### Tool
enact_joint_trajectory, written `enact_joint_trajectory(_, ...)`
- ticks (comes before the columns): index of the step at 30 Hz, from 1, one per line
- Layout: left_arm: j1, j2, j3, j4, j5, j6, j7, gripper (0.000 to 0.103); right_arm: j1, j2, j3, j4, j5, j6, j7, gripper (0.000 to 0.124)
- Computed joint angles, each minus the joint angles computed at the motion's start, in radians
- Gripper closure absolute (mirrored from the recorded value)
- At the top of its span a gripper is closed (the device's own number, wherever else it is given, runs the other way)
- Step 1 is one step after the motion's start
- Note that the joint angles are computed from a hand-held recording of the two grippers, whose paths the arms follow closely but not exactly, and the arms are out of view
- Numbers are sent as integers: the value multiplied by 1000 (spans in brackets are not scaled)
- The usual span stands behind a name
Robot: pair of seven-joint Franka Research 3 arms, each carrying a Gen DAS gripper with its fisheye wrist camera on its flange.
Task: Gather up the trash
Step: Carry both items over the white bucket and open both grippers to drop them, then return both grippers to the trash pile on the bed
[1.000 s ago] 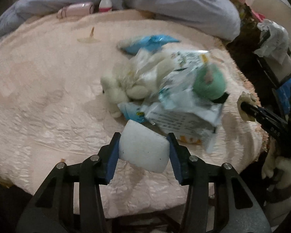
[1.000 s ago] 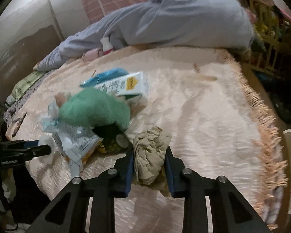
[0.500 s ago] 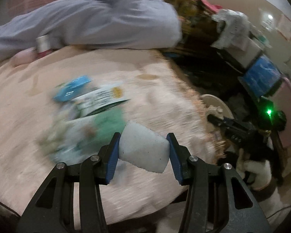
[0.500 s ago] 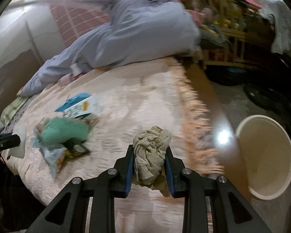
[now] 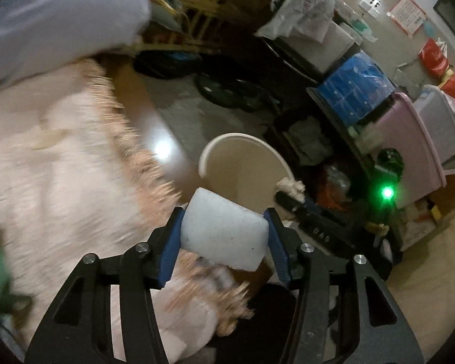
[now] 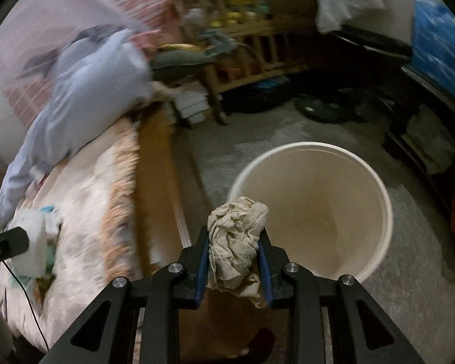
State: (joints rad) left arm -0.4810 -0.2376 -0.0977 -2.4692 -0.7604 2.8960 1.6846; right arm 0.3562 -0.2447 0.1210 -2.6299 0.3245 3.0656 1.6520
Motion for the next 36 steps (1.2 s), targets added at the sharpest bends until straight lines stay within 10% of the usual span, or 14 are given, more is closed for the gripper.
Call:
enact_joint_trajectory(7, 8, 239, -30, 248, -363, -6, 281, 41, 10, 94, -84, 81, 115, -22, -99, 97)
enact_joint_trajectory(14, 103, 317, -109, 336, -472, -68, 346, 34, 26, 139, -110, 113, 289, 11, -207, 59)
enact_joint_trajectory(21, 152, 237, -167, 220, -232, 18, 113, 34, -1, 124, -68, 106, 279, -15, -221, 58)
enact_joint_trajectory(26, 165, 146, -167, 85, 178, 96, -250, 34, -17, 105, -21, 85, 171, 1, -138, 58)
enact_joint_trajectory(36, 332, -96, -268, -135, 735, 55, -768, 34, -60, 48, 90, 50, -91, 1, 100, 58)
